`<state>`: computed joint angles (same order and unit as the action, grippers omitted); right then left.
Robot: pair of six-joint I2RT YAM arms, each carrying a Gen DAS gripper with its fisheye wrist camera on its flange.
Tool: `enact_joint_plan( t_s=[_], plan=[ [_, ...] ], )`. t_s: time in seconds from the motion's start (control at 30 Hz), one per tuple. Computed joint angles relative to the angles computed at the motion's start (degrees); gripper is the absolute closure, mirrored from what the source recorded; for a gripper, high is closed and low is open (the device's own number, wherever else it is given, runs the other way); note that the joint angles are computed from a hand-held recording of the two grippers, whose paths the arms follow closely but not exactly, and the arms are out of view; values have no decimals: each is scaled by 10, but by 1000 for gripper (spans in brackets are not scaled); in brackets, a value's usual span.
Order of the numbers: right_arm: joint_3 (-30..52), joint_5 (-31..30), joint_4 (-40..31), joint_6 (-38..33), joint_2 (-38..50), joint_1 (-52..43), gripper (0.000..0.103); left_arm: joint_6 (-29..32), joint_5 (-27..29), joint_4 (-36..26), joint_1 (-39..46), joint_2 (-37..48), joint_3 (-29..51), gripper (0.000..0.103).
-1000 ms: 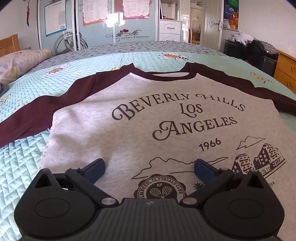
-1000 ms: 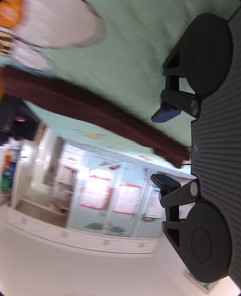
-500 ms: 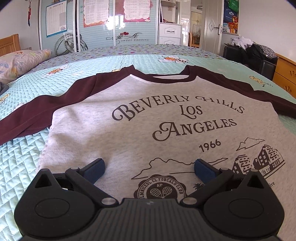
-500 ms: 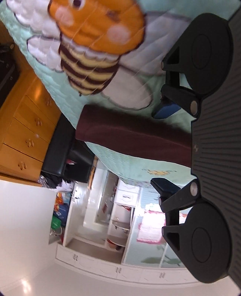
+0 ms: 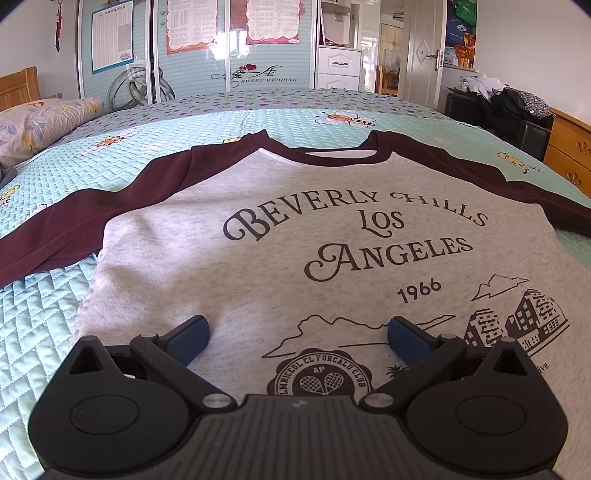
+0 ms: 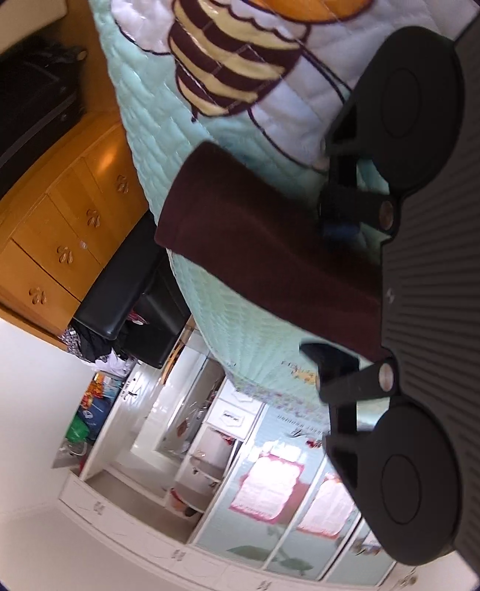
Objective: Fold clothes
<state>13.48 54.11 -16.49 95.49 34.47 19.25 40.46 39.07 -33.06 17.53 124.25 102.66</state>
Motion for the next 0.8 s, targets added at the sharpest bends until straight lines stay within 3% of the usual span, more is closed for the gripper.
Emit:
enact_joint_plan(
  t_s=[0.03, 0.17, 0.2, 0.3, 0.43, 0.57, 0.7, 0.8],
  plan=[
    [-6, 5, -19, 18, -18, 10, 89, 0, 1, 0, 0, 0, 0, 0],
    [-4, 70, -72, 55, -50, 85, 92, -1, 3, -2, 1, 1, 2, 0],
    [3, 90, -63, 33, -47, 99, 92, -1, 4, -2, 2, 1, 2, 0],
    [41, 115, 1, -89, -23, 111, 92, -2, 8, -6, 3, 3, 6, 0],
    [129, 72, 133, -314, 66, 78, 92, -5, 13, -11, 5, 7, 11, 0],
    [265, 22, 208, -512, 207, 67, 92, -8, 21, -36, 8, 17, 36, 0],
    [429, -49, 267, -660, 376, 77, 92, -39, 57, -148, 32, 47, 124, 0],
    [587, -121, 273, -767, 526, 99, 92, -8, 104, -238, 58, 81, 187, 0]
  ],
)
